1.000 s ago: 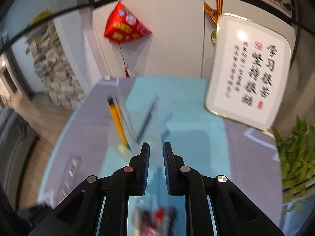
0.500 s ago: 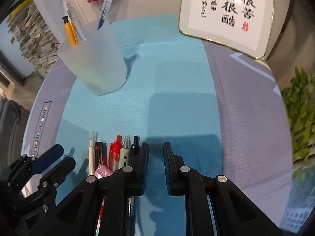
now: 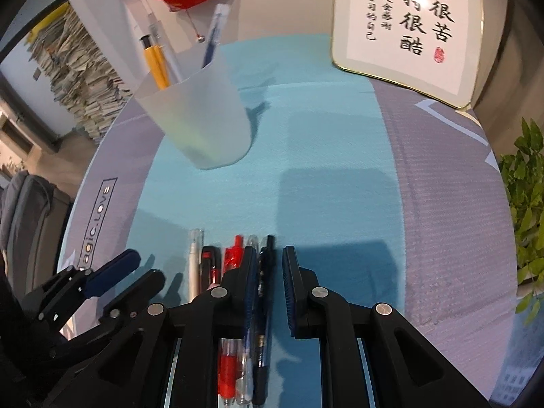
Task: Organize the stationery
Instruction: 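Move both grippers back down to the remaining pens beside the cup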
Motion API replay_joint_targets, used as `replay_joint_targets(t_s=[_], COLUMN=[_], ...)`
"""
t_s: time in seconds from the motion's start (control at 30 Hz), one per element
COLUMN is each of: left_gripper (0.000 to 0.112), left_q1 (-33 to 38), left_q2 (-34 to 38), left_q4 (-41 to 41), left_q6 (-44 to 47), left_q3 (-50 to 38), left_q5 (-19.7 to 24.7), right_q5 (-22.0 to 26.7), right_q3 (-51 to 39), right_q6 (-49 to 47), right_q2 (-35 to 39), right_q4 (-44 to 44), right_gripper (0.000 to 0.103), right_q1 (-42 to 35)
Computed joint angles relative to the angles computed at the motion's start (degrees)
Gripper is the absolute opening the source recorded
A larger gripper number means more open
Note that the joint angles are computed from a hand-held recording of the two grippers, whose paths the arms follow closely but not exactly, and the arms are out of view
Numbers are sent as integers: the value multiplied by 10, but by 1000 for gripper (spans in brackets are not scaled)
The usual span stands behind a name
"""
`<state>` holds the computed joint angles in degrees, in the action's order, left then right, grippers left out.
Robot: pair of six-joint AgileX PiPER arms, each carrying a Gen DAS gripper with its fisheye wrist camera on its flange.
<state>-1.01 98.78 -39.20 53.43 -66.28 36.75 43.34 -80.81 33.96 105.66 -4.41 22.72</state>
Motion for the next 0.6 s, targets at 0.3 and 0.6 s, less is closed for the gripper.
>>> replay_joint_targets(t_s=[0.3,0.6], left_gripper=[27,28], left_q1=[-2,-1], left_q2=[3,-2], left_q4=[4,9], left_q6=[-8,-15], left_q3=[-4,-3], left_q5=[0,3], right_q5=[18,53], right_q3=[-17,-43], right_q6=[9,24], right_q2=[19,31], right_q4=[-11,-27], right_gripper=[14,14], right_q1=[2,8])
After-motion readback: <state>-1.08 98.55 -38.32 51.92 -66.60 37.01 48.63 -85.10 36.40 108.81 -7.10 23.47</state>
